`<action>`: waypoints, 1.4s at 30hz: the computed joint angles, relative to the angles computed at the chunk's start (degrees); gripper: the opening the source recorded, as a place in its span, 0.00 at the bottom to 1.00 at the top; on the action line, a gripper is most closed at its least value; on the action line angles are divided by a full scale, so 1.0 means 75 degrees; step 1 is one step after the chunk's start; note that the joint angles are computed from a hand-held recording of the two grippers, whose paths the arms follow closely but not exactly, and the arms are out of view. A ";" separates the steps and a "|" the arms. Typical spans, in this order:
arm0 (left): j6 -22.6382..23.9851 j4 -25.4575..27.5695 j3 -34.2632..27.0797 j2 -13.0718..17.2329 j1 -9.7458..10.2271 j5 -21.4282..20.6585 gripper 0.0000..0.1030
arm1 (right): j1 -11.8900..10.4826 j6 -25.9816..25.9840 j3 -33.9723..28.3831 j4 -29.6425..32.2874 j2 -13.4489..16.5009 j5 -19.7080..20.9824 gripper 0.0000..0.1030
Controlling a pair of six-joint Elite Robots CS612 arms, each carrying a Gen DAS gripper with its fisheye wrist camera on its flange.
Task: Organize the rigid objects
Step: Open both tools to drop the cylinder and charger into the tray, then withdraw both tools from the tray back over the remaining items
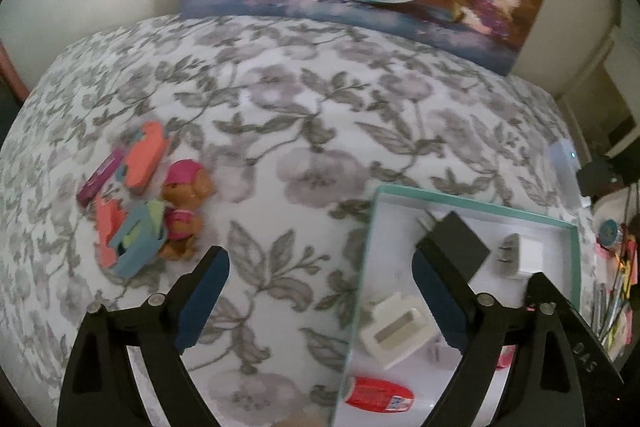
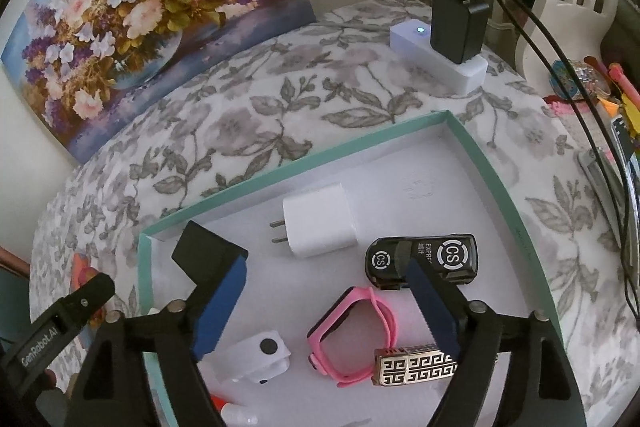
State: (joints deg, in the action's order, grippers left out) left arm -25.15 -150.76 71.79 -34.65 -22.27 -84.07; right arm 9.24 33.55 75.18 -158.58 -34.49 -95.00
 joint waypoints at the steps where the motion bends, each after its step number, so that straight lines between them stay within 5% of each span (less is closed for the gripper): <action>1: -0.0026 0.0056 0.0003 -0.0005 0.0002 0.0077 0.90 | 0.0004 -0.0003 -0.0006 0.0006 0.0003 -0.0021 0.90; 4: -0.0069 0.0213 0.0013 -0.0024 -0.0007 0.0376 0.90 | 0.0020 -0.0028 -0.0007 -0.0036 0.0009 -0.0097 1.00; 9: -0.0220 0.0607 -0.0024 -0.0035 -0.0007 0.0790 1.00 | 0.0059 -0.0182 -0.0031 -0.0101 0.0031 -0.0295 1.00; 18: -0.0377 0.0592 0.0031 -0.0121 0.0096 0.0649 1.00 | 0.0091 -0.0220 -0.0069 0.0020 0.0036 -0.0366 1.00; 24: -0.0251 0.0454 0.0168 -0.0282 0.0164 0.1071 1.00 | 0.0136 -0.0328 -0.0032 -0.0387 -0.0103 -0.0109 1.00; 42: -0.0835 0.0223 0.0899 -0.0858 0.0991 0.1977 1.00 | 0.0743 -0.1101 -0.1059 0.0156 0.0323 0.0061 1.00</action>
